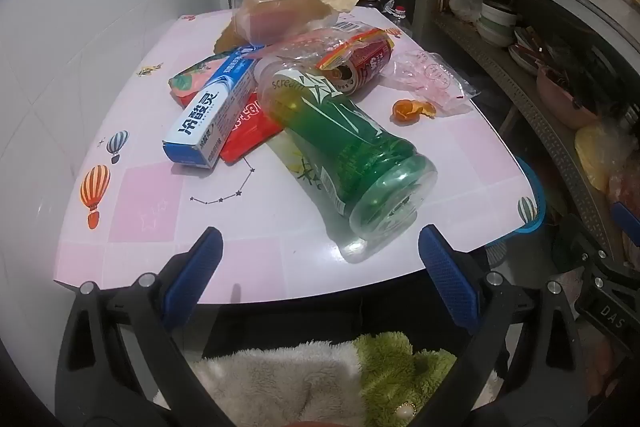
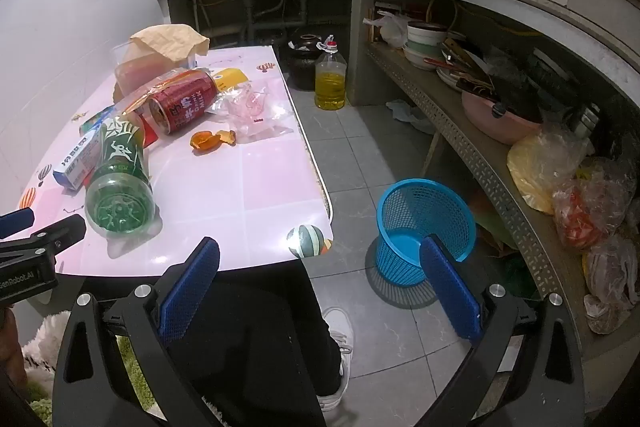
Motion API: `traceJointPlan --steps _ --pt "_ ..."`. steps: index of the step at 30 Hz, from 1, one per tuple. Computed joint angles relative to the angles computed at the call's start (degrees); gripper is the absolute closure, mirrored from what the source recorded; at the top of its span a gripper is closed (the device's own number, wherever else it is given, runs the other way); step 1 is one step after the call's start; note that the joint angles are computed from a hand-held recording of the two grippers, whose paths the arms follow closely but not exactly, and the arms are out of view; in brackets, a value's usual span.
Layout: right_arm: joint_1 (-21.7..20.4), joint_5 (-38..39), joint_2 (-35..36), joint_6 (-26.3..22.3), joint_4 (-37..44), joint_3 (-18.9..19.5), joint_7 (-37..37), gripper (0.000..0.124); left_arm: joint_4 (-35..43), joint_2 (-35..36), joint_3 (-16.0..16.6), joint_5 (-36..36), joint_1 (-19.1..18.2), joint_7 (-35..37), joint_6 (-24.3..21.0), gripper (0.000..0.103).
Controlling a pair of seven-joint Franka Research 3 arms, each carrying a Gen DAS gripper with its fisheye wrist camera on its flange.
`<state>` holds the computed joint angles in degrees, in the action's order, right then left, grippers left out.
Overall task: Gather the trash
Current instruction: 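Move both tools toward the cluttered pink table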
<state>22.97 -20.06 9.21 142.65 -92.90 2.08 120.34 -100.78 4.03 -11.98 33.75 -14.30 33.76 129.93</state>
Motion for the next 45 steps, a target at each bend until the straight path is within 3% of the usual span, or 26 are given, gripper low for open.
traceJointPlan --steps 20,36,45 --pt "0.0 -0.62 0.04 -0.12 0.93 -0.17 0.0 0.026 -0.81 -0.73 0.2 0.37 0.66 1.15 2.37 0.009" --pt "2.46 -4.18 4.05 -1.96 10.44 -1.22 0.16 0.026 -5.25 -5.91 0.84 -0.89 3.73 0.13 10.38 0.009" --pt "1.27 3.6 7.34 1.2 15.33 -0.52 -7.44 0.026 -4.14 -6.58 0.94 1.74 5.65 1.01 12.76 0.009"
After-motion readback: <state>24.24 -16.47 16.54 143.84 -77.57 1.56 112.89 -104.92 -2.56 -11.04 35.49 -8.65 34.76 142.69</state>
